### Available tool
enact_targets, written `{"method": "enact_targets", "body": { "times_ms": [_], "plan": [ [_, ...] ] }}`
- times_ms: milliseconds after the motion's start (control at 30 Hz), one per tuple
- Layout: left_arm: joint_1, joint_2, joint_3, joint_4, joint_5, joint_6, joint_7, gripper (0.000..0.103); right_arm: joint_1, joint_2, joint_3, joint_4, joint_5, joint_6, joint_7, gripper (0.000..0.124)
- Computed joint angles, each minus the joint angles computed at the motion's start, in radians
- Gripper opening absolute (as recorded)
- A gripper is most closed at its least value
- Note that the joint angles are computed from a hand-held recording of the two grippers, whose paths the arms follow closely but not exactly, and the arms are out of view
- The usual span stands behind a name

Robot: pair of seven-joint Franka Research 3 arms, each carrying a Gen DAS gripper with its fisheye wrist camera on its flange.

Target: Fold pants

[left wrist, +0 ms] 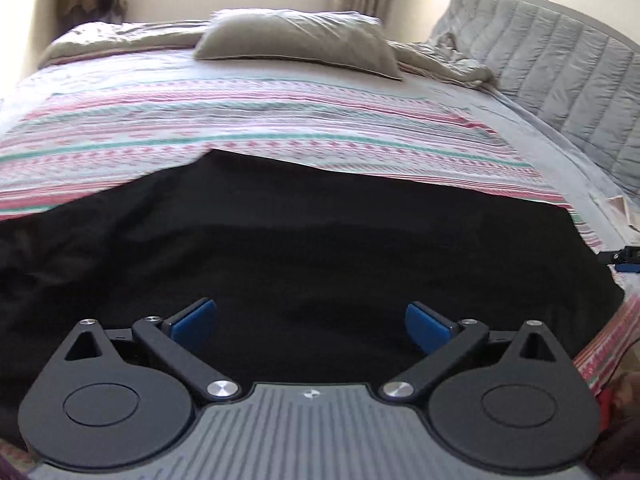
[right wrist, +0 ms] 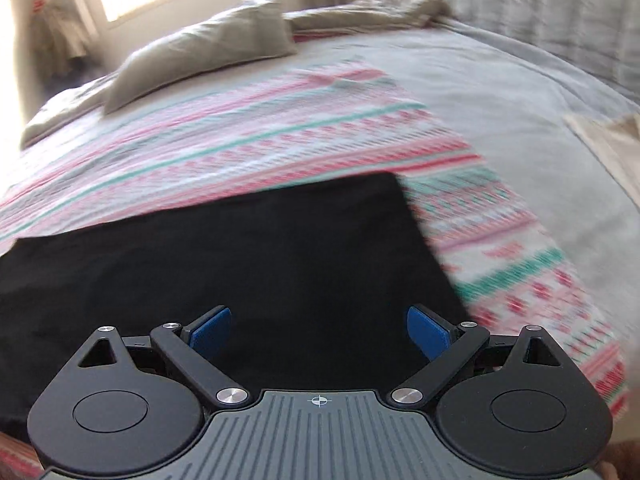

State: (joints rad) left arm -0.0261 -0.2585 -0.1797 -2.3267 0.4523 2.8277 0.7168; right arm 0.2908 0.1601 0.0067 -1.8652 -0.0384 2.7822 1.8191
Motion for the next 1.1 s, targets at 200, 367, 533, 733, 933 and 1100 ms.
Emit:
{"method": "enact_targets", "body": {
  "times_ms": [200, 367, 533, 733, 933, 1100],
  "plan": [
    [0.009, 0.086, -0.018, 0.056, 0.042, 0.053, -0.069, 0.103, -0.011, 0.017, -0.039, -0.031, -0.063, -0.009, 0.109, 0.094],
    [0.010, 0.119, -0.022, 0.079, 0.105, 0.084, -0.140, 0.103, 0.005, 0.042, -0.054, -0.025, -0.125, 0.016, 0.132, 0.090],
    [-0.011, 0.119, -0.007, 0.070, 0.104, 0.100, -0.129, 0.103, 0.034, 0.061, -0.067, -0.001, -0.185, 0.020, 0.201, 0.060],
    [-0.031, 0.108, 0.010, 0.040, 0.037, 0.138, -0.060, 0.103, 0.034, 0.066, -0.059, 0.007, -0.143, 0.037, 0.227, 0.016],
    [0.003, 0.114, -0.018, 0.033, 0.087, 0.179, -0.086, 0.103, 0.067, 0.064, -0.082, 0.018, -0.219, 0.048, 0.313, 0.008],
    [0.002, 0.133, -0.012, 0.040, 0.089, 0.210, -0.125, 0.103, 0.037, 0.047, -0.024, 0.001, -0.113, 0.139, 0.244, 0.007]
  ]
}}
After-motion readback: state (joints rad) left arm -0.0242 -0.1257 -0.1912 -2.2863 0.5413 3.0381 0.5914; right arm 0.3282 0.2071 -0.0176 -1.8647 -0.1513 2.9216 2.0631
